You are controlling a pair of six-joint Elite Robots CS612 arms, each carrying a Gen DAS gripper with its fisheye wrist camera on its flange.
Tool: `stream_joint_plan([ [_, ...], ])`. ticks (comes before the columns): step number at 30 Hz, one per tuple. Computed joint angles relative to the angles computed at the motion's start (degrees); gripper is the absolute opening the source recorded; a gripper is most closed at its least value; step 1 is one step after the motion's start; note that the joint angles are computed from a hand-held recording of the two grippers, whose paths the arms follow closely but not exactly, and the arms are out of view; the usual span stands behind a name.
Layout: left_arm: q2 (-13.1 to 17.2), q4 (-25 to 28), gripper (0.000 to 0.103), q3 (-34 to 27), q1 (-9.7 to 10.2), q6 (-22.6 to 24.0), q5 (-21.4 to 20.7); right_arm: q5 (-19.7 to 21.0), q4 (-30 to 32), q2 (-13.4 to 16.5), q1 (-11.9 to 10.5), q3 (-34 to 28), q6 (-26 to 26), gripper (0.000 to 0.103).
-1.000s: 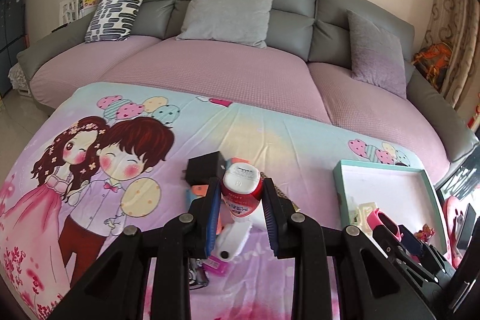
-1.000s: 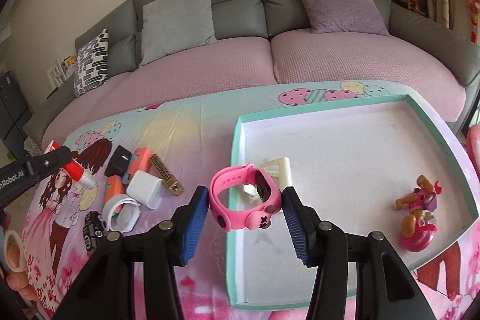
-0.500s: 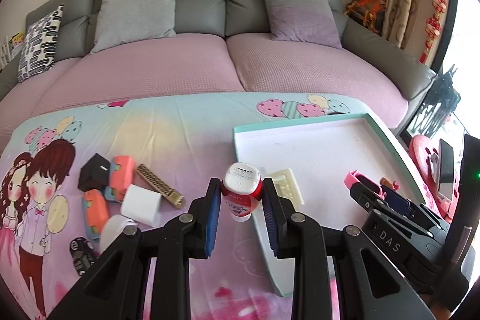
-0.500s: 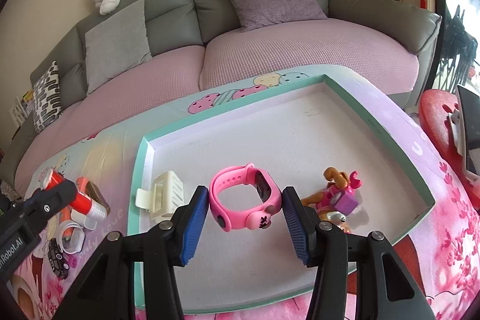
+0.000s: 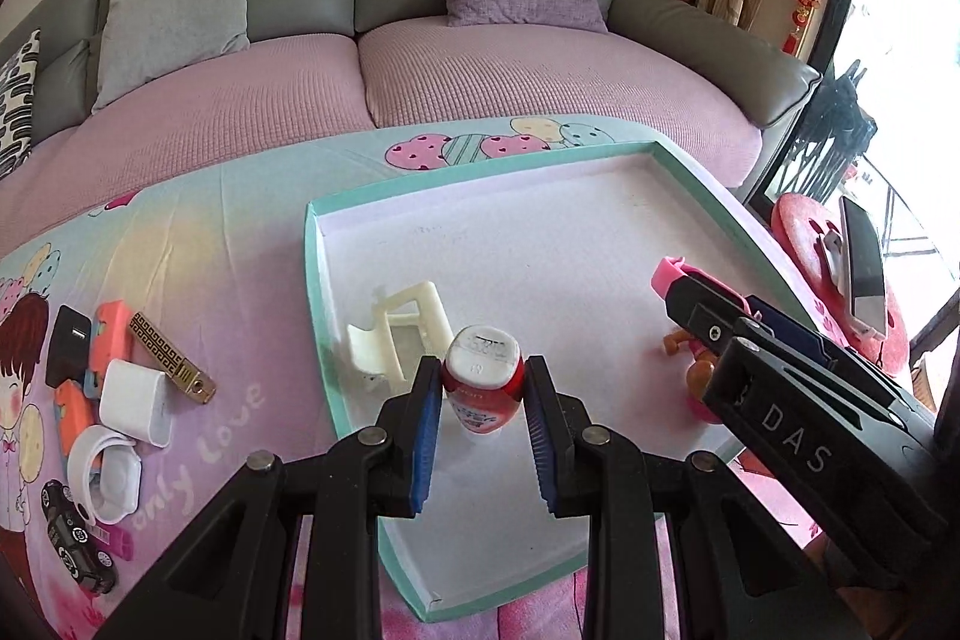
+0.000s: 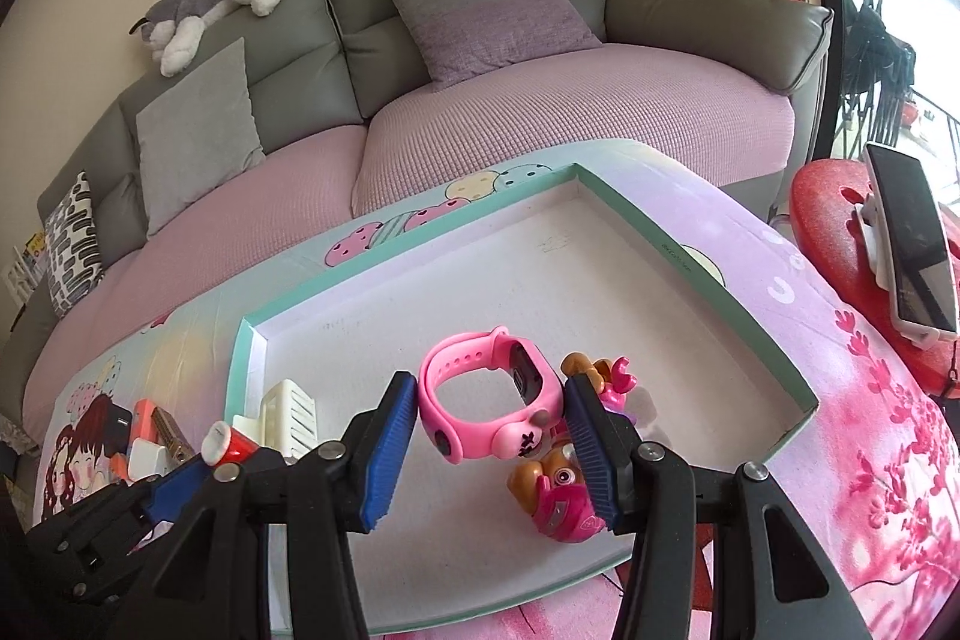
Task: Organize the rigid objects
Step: 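Carry the bottle with the left tool toward the tray while the right tool drops the watch inside, then lower the red bottle into the tray and open the left tool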
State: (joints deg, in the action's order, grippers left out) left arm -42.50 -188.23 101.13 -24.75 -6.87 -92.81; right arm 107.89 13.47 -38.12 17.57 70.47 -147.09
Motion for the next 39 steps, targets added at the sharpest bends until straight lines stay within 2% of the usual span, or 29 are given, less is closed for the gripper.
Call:
stream_joint_plan([
  [8,0.08,0.03,0.030,-0.01,-0.24,-0.11,0.98,-1.27,0.56,0.58,-0.19,-0.56,-0.40,0.055],
  [12,0.07,0.48,0.049,-0.14,-0.17,-0.45,2.07,-1.72,0.14,0.33,-0.36,-0.09,0.19,0.055],
  [17,-0.30,0.01,0.058,0.24,0.30,-1.24,1.96,-1.47,0.38,0.38,-0.23,-0.29,-0.10,0.055],
  [19,-0.48,-0.70,0.065,0.44,0.46,-1.63,2.11,-1.64,0.06,0.26,-0.24,-0.13,-0.13,0.055],
  [27,-0.91,-1.60,0.069,0.64,1.87,-4.71,3.32,-1.32,0.80,0.59,-0.08,-0.76,-0.65,0.055],
  [30,-0.93,-1.95,0.075,0.65,2.71,-6.63,4.39,-0.79,1.22,0.80,0.02,-1.14,-0.82,0.055],
  [34,-0.94,-1.81,0.085,0.64,3.89,-9.84,6.96,-0.13,1.98,1.20,0.12,-1.79,-1.08,0.063],
  [39,-0.76,-0.75,0.086,0.54,5.36,-14.31,10.05,-0.02,2.41,1.56,0.28,-2.42,-1.82,0.076],
])
